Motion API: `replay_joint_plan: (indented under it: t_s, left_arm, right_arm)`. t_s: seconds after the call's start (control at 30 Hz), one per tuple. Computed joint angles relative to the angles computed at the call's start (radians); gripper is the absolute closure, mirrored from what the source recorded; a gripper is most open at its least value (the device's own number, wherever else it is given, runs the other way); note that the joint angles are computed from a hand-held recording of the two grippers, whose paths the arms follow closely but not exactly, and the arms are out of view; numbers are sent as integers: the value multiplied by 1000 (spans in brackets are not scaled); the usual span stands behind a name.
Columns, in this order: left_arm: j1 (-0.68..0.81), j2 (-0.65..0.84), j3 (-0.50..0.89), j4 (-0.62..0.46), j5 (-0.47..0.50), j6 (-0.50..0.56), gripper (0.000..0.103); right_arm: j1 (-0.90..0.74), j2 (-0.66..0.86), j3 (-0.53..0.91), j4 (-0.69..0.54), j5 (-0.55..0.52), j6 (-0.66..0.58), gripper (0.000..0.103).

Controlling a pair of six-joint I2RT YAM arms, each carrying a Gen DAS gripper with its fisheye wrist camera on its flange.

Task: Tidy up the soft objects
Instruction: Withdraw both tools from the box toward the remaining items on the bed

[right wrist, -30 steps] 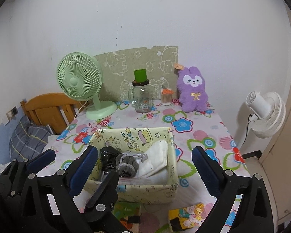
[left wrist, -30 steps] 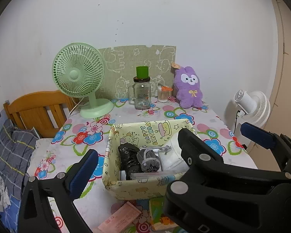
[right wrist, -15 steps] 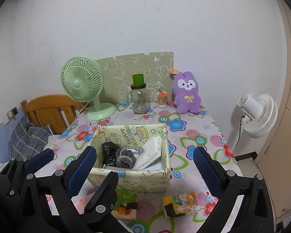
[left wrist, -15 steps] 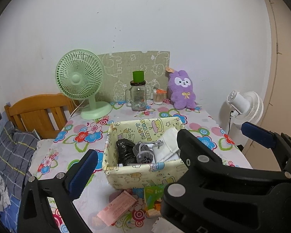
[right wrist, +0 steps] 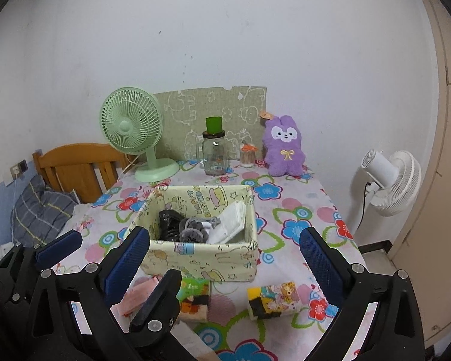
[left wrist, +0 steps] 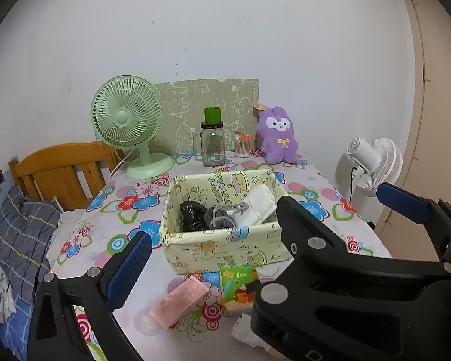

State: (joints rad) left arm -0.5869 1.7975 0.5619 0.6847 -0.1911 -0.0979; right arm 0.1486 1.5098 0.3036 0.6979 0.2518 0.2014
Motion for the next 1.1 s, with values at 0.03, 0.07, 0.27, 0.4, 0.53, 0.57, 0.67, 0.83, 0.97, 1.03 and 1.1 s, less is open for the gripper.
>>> replay_joint_plan:
  t_s: [0.03,0.07,0.27,0.4,0.53,0.57,0.67,0.83,0.97,1.03,1.1]
  left_arm:
    - [-3,1,-9,10,-4,-1,0]
    - [-6,2,-16,17,-7,-2,0]
    - [-7,20,-52,60,-6,-12,0]
    - [-4,35,-61,73,-3,-15,0]
    - [-1,42,-77,104,-6,-1,0]
    - [-1,47,-84,120,-8,6,0]
    - [7,71,-90,145,7,12,0]
    - [21,138,-86,173,35,12,0]
    - [32,200,-80,202,61,9,0]
    - [36,229,-78,221,67,8,0]
    - [37,259,-78,242,71,7,0]
  right_arm:
    - [5,1,-5,5,6,2,2]
    - [10,2,-14,14,11,3,2]
    - [27,22,-46,51,13,12,2]
    - [34,60,-53,86,10,14,2]
    - [41,89,-65,129,2,24,2]
    - [45,97,-70,143,3,27,2]
    - [58,123,-77,168,15,34,2]
    - [69,215,-76,224,28,47,2]
    - [63,305,-70,281,3,55,2]
    - [59,354,-65,309,-13,62,2]
    - [62,407,-62,347,-18,72,2]
